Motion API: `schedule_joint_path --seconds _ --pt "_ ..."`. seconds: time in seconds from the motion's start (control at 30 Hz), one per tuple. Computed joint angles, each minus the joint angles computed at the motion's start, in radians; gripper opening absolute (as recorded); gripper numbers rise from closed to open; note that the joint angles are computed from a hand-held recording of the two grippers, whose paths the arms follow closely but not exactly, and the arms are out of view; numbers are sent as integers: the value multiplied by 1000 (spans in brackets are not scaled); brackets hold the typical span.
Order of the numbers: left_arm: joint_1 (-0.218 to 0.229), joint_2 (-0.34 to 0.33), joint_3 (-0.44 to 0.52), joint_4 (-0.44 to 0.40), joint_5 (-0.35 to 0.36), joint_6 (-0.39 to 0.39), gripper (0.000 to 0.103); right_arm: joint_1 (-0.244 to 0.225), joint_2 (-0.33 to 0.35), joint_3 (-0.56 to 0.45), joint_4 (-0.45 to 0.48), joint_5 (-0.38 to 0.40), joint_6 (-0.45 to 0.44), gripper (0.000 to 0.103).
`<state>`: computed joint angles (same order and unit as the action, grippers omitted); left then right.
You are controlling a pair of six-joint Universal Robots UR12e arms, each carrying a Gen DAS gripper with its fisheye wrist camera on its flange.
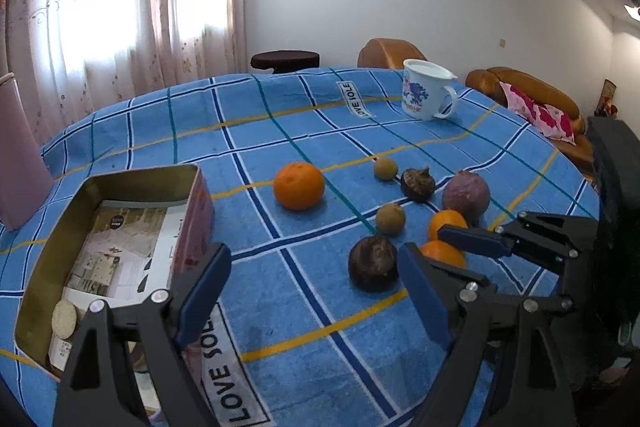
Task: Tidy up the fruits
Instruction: 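Move the right tool to an orange and close it around the orange, then grasp a dark brown round fruit with the left tool while the right tool holds the orange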
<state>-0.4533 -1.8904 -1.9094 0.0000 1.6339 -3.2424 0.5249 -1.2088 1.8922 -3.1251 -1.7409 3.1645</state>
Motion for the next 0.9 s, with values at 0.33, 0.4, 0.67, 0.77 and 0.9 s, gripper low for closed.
schedule_joint_path --seconds 0.33,0.4,0.67,0.77,0.9 --pt "0 -11 18 -34 -26 5 85 -10 -9 44 -165 -18 56 30" --pt "-2 -17 28 -48 -31 10 83 -15 -11 50 -190 -24 70 30" --pt "1 -44 82 -181 -116 32 56 -18 -15 60 -238 -23 83 30" --pt "10 -50 94 -219 -188 40 45 -19 -15 60 -245 -17 84 30" --pt "9 -50 98 -238 -226 49 33 -19 -17 63 -252 -17 83 30"
